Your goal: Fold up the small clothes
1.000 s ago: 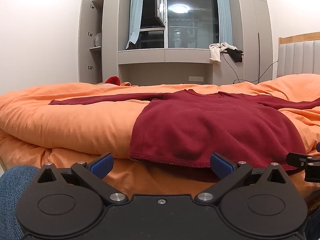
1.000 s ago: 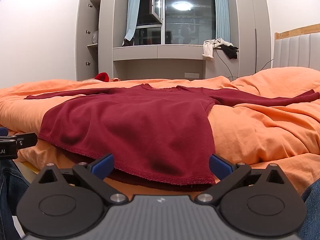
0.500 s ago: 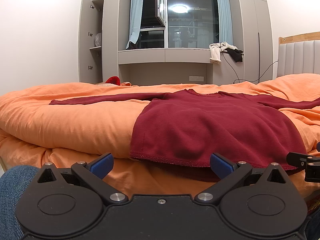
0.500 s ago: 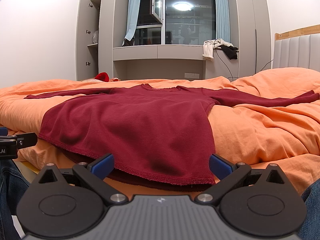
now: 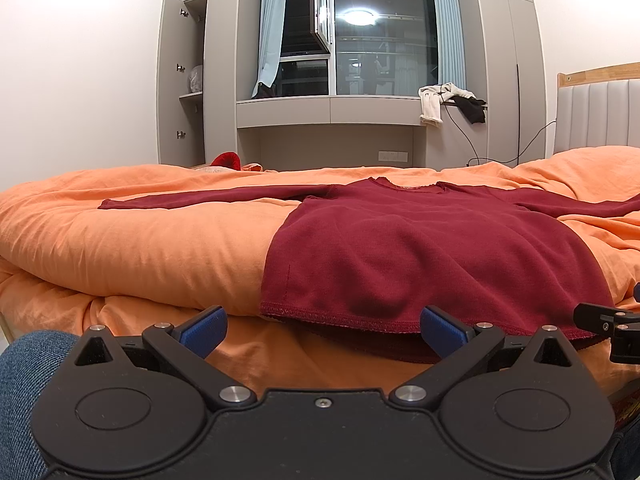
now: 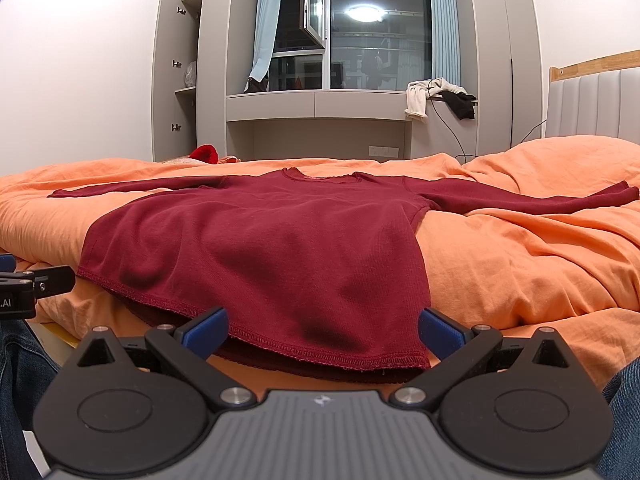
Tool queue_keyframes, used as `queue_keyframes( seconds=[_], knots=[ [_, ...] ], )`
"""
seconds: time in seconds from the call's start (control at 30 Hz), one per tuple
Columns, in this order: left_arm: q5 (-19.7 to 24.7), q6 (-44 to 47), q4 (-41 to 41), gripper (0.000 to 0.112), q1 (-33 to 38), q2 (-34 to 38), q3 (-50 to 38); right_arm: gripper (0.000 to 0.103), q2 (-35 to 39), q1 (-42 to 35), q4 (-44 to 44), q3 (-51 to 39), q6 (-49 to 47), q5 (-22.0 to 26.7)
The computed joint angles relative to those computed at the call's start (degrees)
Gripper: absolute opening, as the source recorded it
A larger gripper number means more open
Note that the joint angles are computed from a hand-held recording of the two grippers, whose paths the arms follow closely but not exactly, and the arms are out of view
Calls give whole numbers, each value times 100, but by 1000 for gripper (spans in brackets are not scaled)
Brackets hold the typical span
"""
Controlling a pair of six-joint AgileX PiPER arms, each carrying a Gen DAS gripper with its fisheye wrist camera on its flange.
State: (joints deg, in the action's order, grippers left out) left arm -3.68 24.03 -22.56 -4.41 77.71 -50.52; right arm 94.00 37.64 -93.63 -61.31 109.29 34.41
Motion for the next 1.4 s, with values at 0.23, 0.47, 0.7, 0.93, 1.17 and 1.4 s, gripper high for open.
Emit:
queue_keyframes(
  seconds=[0.23, 0.47, 0.7, 0.93, 1.17, 1.4],
  knots=[
    [3, 83, -84, 103, -2, 0, -2, 103, 10, 7, 2, -9, -1, 10],
    [4, 116, -115, 103, -2, 1, -3, 103, 20, 12, 2, -19, -4, 17],
    [2, 116, -116, 103, -4, -1, -2, 103, 30, 23, 5, -27, -6, 30],
    [2, 116, -116, 103, -4, -1, -2, 103, 36, 27, 2, -32, -5, 34],
    [4, 229, -229, 103, -7, 1, -4, 103, 42, 32, -6, -35, 4, 40],
    [4, 229, -229, 103, -7, 1, -4, 103, 47, 36, -7, -37, 5, 45]
  ],
)
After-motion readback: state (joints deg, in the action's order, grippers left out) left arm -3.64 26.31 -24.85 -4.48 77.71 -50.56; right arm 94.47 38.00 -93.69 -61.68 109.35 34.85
